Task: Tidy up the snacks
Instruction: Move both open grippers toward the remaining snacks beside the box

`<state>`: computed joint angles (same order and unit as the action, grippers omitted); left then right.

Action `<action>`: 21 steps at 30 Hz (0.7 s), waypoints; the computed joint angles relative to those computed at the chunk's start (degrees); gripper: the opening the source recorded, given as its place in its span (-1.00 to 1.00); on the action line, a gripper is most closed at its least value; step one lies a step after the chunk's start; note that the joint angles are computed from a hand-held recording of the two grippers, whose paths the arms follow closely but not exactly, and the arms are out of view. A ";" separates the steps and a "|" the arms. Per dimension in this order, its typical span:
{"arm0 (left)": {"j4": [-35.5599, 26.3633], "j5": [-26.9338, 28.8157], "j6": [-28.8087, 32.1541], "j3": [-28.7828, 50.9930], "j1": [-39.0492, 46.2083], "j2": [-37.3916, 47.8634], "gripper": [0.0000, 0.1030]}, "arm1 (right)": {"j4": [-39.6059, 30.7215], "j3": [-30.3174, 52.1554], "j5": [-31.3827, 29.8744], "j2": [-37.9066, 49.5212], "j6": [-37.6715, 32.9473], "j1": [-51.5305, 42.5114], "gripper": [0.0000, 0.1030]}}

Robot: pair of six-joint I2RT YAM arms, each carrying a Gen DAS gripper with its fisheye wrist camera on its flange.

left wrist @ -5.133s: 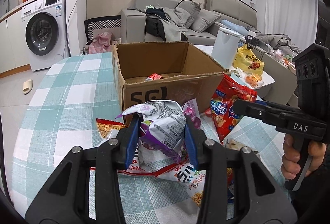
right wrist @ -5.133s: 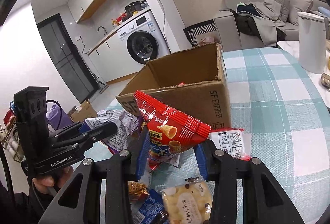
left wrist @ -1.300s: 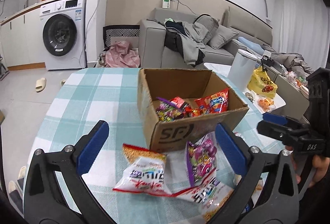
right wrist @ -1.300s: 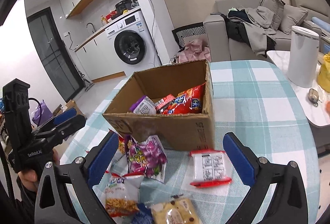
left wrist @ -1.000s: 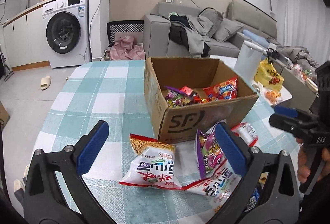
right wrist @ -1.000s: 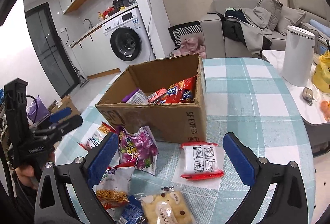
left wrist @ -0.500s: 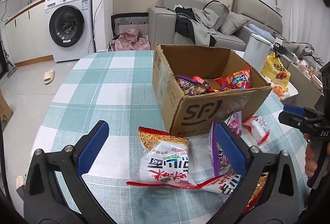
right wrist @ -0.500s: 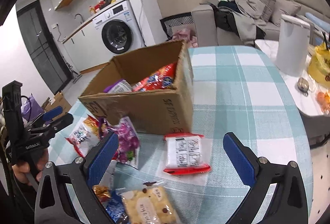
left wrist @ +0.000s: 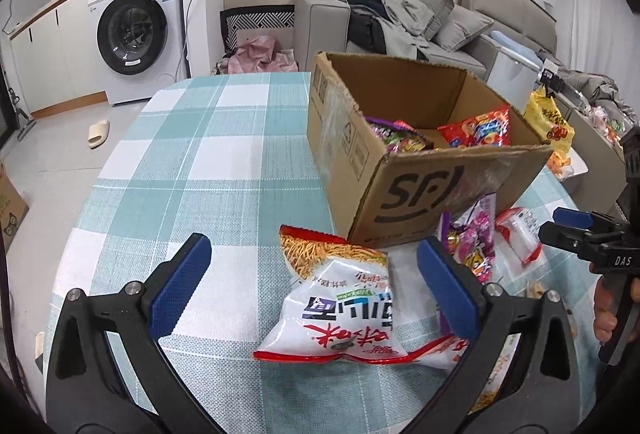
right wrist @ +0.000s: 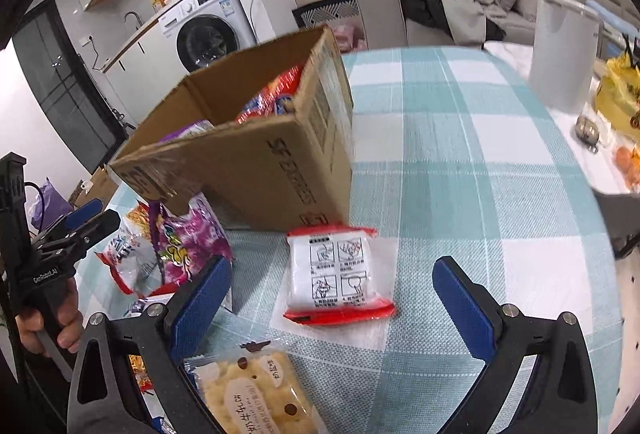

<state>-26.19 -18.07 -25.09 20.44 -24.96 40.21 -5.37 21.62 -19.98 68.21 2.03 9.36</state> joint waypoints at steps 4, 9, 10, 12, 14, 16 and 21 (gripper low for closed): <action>2.14 1.53 0.83 -0.88 1.34 2.34 0.99 | 2.92 -0.06 -0.36 4.45 -0.49 0.20 0.90; 4.72 2.48 1.80 -1.49 2.83 6.07 0.99 | 5.00 0.05 -0.55 7.91 -1.19 0.65 0.75; 5.44 3.09 2.09 -1.63 3.43 7.07 0.99 | 5.09 0.18 -0.56 8.30 -1.47 0.72 0.75; 6.80 4.08 2.44 -1.68 4.31 9.20 0.99 | 5.44 0.13 -1.39 8.53 -2.00 0.69 0.68; 8.01 4.86 2.97 -1.84 4.91 10.71 0.99 | 5.61 -0.06 -0.99 8.29 -2.18 1.33 0.64; 9.34 5.40 3.62 -2.09 5.26 12.24 0.99 | 5.99 -0.24 -0.20 8.13 -2.32 2.06 0.58; 11.40 5.83 4.13 -2.27 5.26 15.50 0.99 | 7.42 -0.30 0.89 8.77 -2.36 3.11 0.42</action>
